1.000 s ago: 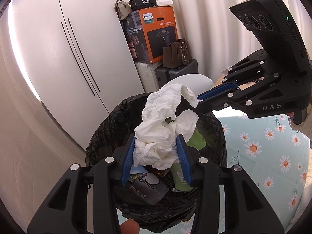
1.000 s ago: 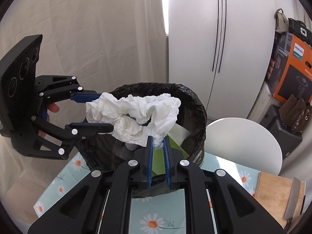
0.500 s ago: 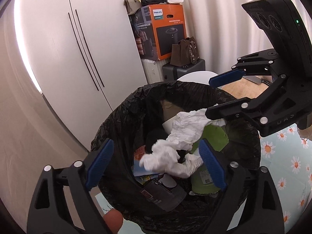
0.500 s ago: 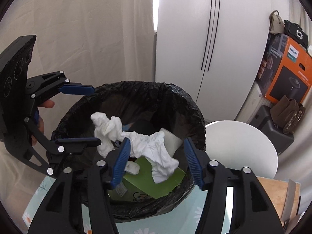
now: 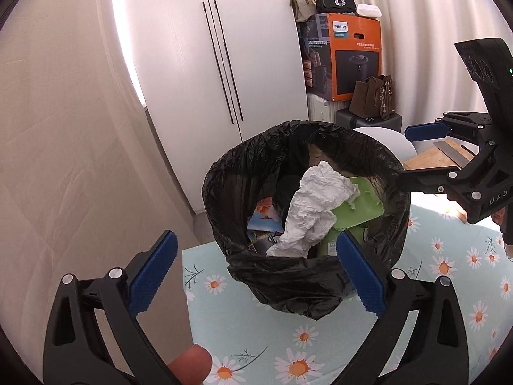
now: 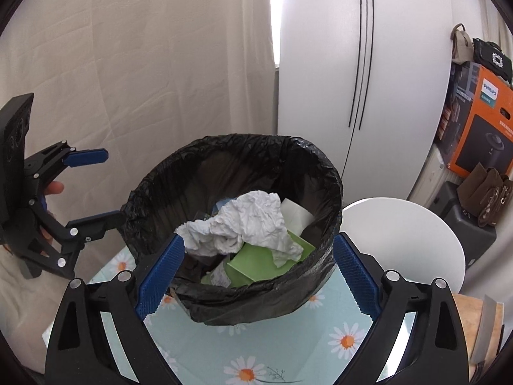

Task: Collect trash

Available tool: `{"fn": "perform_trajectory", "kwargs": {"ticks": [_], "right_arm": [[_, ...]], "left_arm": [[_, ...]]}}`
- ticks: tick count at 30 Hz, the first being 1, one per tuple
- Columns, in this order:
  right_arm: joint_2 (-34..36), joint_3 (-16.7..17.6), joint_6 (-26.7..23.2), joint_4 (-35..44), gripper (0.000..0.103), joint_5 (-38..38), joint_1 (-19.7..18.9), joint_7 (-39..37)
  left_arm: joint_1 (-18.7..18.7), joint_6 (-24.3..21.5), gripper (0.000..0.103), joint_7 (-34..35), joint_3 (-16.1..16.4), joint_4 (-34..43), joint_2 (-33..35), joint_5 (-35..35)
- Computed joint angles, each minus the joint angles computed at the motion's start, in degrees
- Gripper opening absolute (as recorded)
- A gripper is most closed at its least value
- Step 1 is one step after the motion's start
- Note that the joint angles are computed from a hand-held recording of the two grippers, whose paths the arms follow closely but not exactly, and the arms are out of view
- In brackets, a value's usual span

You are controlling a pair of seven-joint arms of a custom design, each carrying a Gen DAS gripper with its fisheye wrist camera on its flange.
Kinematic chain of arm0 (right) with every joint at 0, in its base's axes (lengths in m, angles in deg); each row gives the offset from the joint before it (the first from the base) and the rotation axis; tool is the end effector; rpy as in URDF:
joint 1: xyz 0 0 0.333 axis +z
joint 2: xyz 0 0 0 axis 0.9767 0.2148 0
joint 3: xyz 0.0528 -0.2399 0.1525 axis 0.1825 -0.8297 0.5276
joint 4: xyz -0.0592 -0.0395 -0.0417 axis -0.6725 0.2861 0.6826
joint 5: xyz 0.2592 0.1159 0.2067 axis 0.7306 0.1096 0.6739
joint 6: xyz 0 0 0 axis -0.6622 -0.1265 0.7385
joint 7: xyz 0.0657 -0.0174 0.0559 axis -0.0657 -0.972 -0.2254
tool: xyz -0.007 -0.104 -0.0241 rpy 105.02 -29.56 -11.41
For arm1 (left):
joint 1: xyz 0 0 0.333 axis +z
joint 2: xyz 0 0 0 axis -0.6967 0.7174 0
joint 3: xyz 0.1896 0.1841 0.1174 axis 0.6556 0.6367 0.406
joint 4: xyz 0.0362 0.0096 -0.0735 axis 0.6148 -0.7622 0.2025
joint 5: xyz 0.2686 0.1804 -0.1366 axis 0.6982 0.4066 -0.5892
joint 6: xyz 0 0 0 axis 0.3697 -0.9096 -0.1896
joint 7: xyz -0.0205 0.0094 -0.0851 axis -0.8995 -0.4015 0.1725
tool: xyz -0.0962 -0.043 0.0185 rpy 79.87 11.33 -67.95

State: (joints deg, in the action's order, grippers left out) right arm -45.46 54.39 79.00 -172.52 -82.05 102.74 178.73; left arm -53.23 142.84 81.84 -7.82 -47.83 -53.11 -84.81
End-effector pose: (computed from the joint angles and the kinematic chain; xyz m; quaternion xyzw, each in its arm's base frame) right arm 0.5379 0.2865 0.4521 -0.5945 0.6852 -0.3083 0.2864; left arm 0.5544 -0.2344 0.4541 -0.2569 0.8520 -0.3953 0.2275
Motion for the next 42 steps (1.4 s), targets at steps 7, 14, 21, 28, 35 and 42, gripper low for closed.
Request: {"fn": "perform_trajectory", "kwargs": {"ticks": [7,14,21,28,35,42], "right_arm": [[-8.2,2.4,1.5,-10.5,0.094,-1.7,-0.7,0.8],[-15.3,5.5,2.1,-19.4,0.095,-2.1,-2.6,1.5],[-20.6,7.8,4.2,-26.6,0.095,-1.6,-4.6,2.3],[-24.7,9.9,5.5,-31.8,0.095,-1.9,-6.2,4.3],[-26.9,11.8,3.9,-34.2,0.095,-1.5,-6.5,5.0],[-27.7,12.6,2.2,-34.4,0.095,-1.1,-6.2,6.0]], "left_arm": [[-2.6,4.3,0.097,5.4,0.6,-12.5,-11.3,-16.2],[-9.5,8.8,0.097,6.9,3.4,-20.7,-17.8,-25.2],[-14.5,13.1,0.097,5.1,4.6,-26.9,-21.3,-28.7],[-17.6,15.9,0.097,4.0,4.9,-30.4,-23.2,-31.2],[-18.8,16.2,0.097,-1.2,5.7,-32.6,-24.5,-27.3],[-20.7,16.0,0.097,-8.2,8.1,-34.3,-25.8,-19.6]]}}
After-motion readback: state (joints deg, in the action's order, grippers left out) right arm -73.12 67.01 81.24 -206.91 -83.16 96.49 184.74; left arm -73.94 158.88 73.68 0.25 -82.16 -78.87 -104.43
